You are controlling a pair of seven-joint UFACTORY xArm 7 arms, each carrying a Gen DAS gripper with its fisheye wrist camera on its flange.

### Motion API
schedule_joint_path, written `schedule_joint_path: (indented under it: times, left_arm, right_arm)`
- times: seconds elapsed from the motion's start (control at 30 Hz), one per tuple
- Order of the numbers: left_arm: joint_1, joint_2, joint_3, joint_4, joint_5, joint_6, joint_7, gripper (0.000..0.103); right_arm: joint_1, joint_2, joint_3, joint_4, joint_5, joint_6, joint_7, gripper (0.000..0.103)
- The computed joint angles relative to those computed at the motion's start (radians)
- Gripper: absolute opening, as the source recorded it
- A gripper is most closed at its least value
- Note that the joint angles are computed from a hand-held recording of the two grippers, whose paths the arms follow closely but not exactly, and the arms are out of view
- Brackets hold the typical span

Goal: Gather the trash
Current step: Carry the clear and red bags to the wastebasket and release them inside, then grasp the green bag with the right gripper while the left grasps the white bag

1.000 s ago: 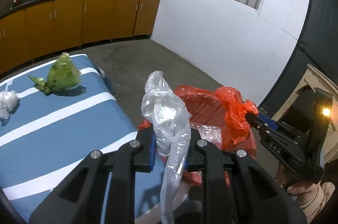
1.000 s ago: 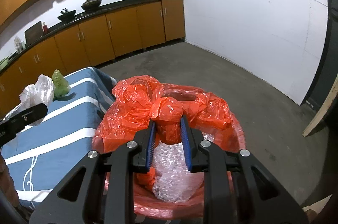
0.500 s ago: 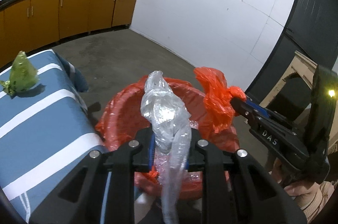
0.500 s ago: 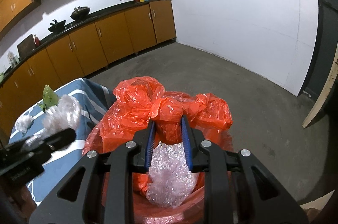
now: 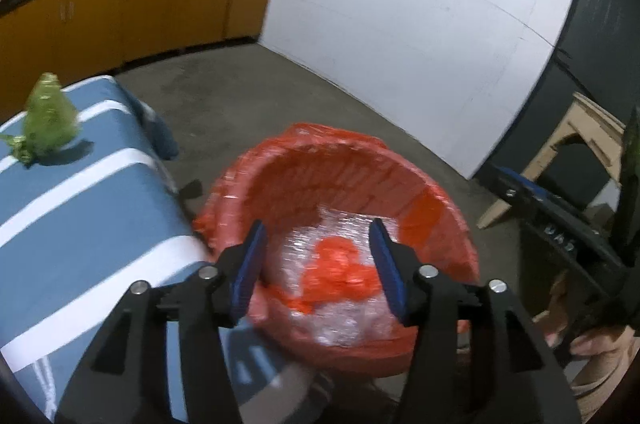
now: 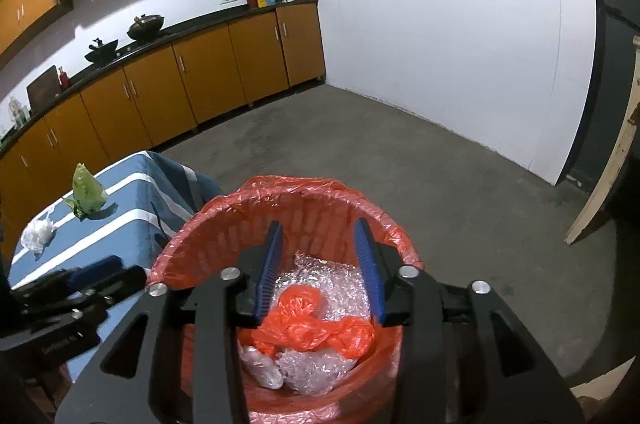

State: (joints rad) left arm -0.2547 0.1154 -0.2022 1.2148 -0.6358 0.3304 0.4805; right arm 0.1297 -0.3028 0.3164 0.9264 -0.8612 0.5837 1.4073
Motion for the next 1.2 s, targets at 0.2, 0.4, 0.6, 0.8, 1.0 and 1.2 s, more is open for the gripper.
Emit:
schedule_joint_path:
  times: [0.2,0.4,0.6,0.8,1.0,1.2]
  left_arm:
    - [0.004,-0.060,0.044,-0.091,0.130,-0.093,-0.117,0.065]
    - [0.035,-0.114,0.093,-0.164,0.288,-0.146,-0.251,0.067]
    - [0.102,-0.157,0.141,-0.212,0.435,-0.170,-0.385,0.070]
    - [0.230,-0.201,0.175,-0.256,0.685,-0.194,-0.593,0.071]
    - [0.369,-0.206,0.198,-0.253,0.888,-0.206,-0.794,0.072]
    - [0.450,-0.176,0.222,-0.217,1.011,-0.225,-0.939,0.076]
  right_arm:
    - [-0.005,0.014,0.028,0.026,-0.075,0.020,0.057,0.070]
    - [0.039,0.075,0.022,0.093,-0.134,0.036,0.059,0.082]
    - [0.111,0.173,-0.008,0.201,-0.139,0.027,0.000,0.087]
    - [0.208,0.336,-0.044,0.400,-0.194,-0.003,-0.063,0.088]
    - [0.308,0.534,-0.084,0.630,-0.188,-0.067,-0.146,0.088]
    - [0.396,0.835,-0.094,1.001,-0.063,-0.038,-0.362,0.088]
